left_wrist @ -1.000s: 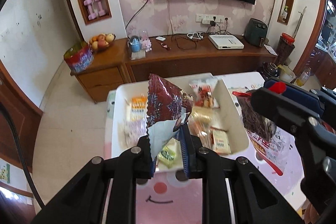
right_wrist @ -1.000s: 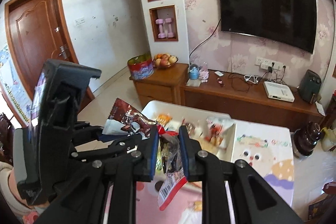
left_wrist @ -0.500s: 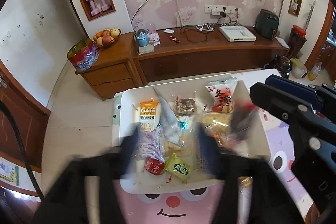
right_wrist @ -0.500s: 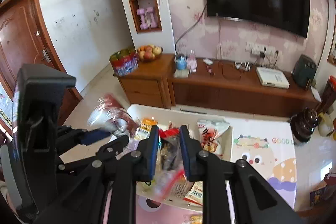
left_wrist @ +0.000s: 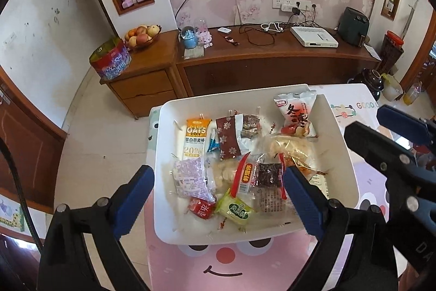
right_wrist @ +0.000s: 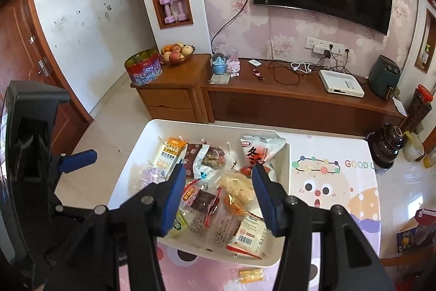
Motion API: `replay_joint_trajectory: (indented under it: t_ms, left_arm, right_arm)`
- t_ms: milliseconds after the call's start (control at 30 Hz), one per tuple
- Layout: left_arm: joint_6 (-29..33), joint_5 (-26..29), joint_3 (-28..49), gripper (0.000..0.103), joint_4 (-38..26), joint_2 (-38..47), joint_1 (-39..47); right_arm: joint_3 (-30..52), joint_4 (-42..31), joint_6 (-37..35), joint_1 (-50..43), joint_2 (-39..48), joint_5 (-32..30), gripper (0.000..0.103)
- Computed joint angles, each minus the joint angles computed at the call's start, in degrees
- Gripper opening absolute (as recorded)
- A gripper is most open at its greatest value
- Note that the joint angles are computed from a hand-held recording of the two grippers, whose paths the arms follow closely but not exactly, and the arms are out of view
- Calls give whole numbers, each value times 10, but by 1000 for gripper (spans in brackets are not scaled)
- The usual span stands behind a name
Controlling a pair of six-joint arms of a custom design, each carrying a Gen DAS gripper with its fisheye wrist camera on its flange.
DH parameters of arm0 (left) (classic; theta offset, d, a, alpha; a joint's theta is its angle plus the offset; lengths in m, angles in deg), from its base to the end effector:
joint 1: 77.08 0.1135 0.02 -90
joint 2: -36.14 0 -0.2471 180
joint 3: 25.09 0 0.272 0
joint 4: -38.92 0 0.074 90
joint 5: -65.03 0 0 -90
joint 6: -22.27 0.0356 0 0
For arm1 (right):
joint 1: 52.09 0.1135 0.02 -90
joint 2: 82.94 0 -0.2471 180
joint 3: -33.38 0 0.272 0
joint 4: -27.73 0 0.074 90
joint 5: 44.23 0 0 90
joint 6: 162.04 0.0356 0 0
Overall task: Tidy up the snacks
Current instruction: 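Carry both snacks into the white tray and open both tools, then withdraw both tools from the tray toward the yellow snack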
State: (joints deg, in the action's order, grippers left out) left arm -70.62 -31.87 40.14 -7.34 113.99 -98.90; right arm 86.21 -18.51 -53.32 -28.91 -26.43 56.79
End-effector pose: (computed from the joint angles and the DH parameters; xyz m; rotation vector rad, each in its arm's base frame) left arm 0.2708 -0.1038 0.2020 0.3825 2.5581 -0.0018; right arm 0.2097 0.0824 0.2188 -0.0091 2.4228 0.0977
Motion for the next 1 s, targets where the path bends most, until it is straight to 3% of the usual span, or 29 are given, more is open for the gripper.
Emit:
replay_joint_trajectory:
  t_ms: [567, 1000]
  left_arm:
    - [-45, 14, -41, 95, -31, -70, -3]
    - [-81, -28, -116, 95, -53, -198, -39]
  right_arm:
    - [-33, -79, 31, 18, -102, 19, 51]
    - [-86, -193, 67, 20, -251, 23, 51]
